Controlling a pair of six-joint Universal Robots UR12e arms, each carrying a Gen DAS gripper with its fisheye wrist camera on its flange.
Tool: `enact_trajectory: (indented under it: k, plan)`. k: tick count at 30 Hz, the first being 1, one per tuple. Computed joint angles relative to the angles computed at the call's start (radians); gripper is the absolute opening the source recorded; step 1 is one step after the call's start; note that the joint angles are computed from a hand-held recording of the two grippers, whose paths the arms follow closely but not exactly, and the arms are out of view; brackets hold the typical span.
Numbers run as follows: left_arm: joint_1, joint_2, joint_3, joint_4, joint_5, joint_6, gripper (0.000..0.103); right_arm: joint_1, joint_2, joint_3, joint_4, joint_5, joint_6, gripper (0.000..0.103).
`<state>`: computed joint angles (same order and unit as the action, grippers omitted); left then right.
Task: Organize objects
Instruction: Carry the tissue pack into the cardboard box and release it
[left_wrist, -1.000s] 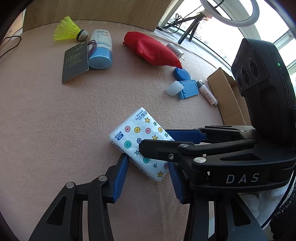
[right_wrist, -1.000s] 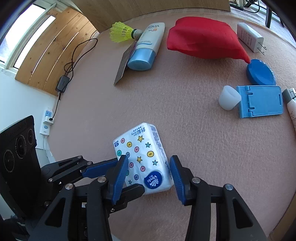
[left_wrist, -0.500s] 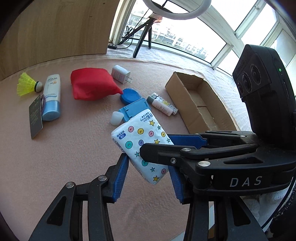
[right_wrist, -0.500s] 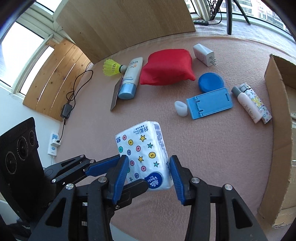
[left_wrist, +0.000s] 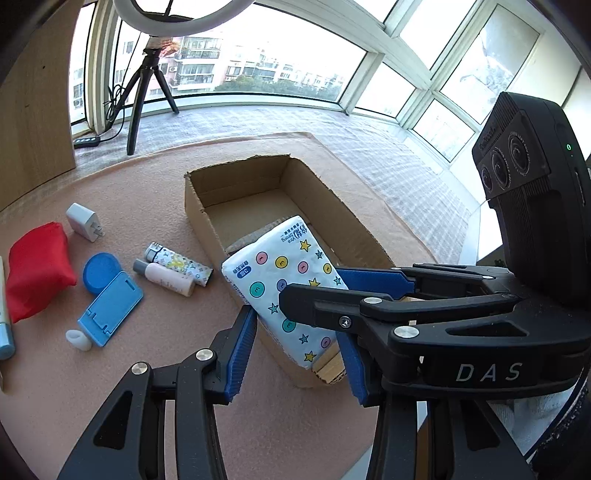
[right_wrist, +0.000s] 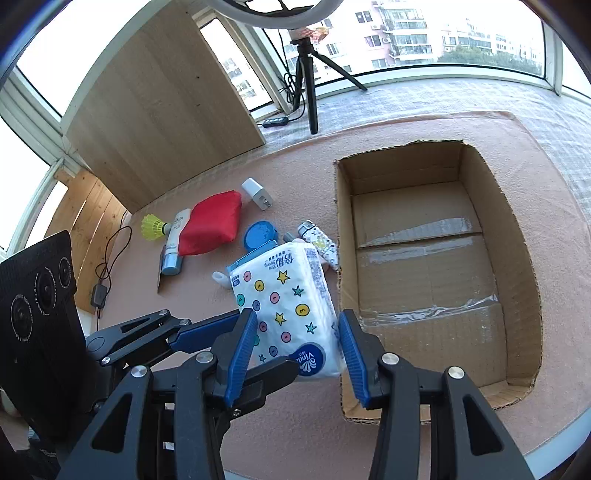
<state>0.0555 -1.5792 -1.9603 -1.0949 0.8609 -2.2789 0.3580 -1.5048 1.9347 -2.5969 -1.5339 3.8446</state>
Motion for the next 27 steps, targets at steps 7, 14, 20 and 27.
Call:
enact_trajectory:
  k: [7,14,20,27]
  plan:
    - [-0.058,-0.017,0.008,0.009,0.006,-0.007,0.047,-0.038,-0.051,0.063,-0.009,-0.03,0.043,0.042]
    - [-0.067,-0.02,0.009,0.009,0.032,0.024,0.066,-0.046,-0.064,0.081,-0.012,-0.075,0.045,0.058]
    - [-0.038,-0.012,-0.004,0.026,0.046,0.026,0.067,-0.024,-0.061,0.069,0.025,-0.183,0.051,0.063]
    - [0.018,-0.007,-0.017,0.027,0.06,0.019,0.067,0.0,-0.042,0.049,0.015,-0.201,0.043,0.063]
